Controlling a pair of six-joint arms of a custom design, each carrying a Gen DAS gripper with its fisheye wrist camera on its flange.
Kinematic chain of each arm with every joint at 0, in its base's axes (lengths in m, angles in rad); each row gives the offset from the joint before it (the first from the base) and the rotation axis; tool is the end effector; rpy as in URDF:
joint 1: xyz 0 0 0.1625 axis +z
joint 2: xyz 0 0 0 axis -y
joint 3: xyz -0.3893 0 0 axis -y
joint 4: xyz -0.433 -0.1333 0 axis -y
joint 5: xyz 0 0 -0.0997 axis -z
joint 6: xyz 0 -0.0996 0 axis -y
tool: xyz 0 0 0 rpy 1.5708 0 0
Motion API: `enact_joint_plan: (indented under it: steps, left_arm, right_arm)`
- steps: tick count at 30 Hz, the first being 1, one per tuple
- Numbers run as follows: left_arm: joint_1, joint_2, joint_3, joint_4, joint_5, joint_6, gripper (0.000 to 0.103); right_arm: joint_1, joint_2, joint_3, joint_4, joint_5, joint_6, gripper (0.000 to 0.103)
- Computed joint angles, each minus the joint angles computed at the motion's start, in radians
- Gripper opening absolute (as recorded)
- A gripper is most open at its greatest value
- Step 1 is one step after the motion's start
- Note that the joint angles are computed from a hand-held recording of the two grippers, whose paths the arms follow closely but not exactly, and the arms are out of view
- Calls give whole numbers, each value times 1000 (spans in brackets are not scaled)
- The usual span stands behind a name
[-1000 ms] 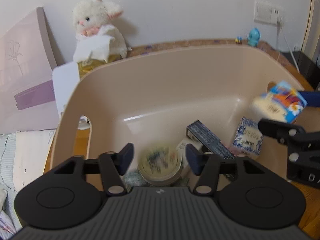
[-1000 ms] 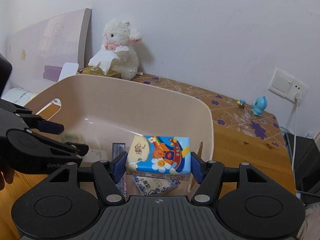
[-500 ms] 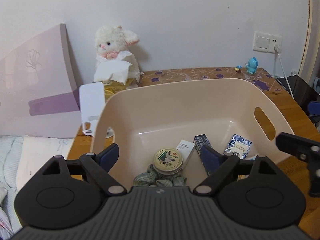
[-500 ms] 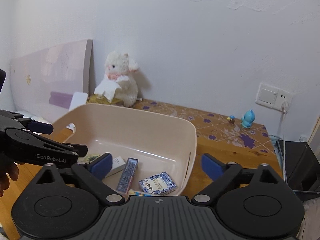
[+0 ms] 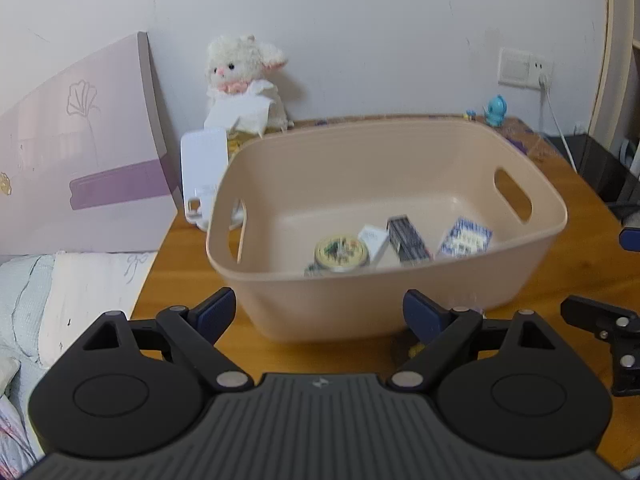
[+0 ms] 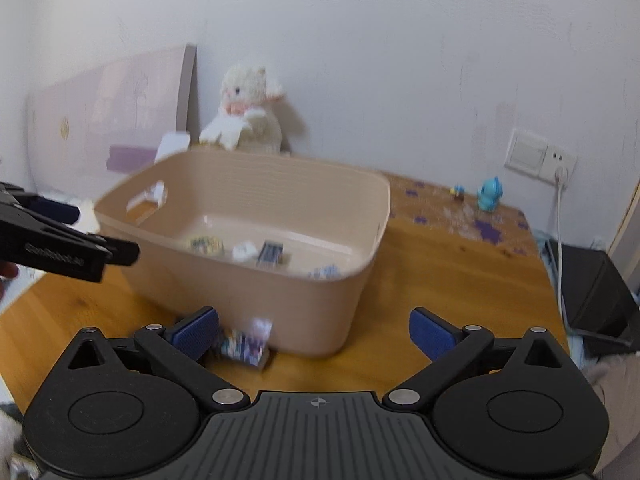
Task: Organize objects
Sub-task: 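Grasp the black cube box with the left tool while the right tool grasps the small purple box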
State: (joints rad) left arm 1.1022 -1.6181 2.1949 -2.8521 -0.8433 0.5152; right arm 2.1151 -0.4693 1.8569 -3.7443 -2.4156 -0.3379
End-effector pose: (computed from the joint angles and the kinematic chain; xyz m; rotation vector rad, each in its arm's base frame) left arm -0.0336 -0.5083 0.3231 0.7962 2.1619 -0.8182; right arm 0.3317 -0.4344 -0.0634 0.5666 -2.1569 1.0054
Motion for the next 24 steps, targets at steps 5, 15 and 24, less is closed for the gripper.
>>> enact_joint_plan:
  steps: [5,15,24]
  left_arm:
    - [24,-21,34,46,-22,-23,91]
    - [69,16,76,32,-95,-20,91]
    - [87,126,44,-39,-94,3,91]
  right_arm:
    - [-12,23,14,56,-22,48,103]
    - [-61,86,1,104,-52,98,103]
    - [-85,98,-6,96,-43,110,103]
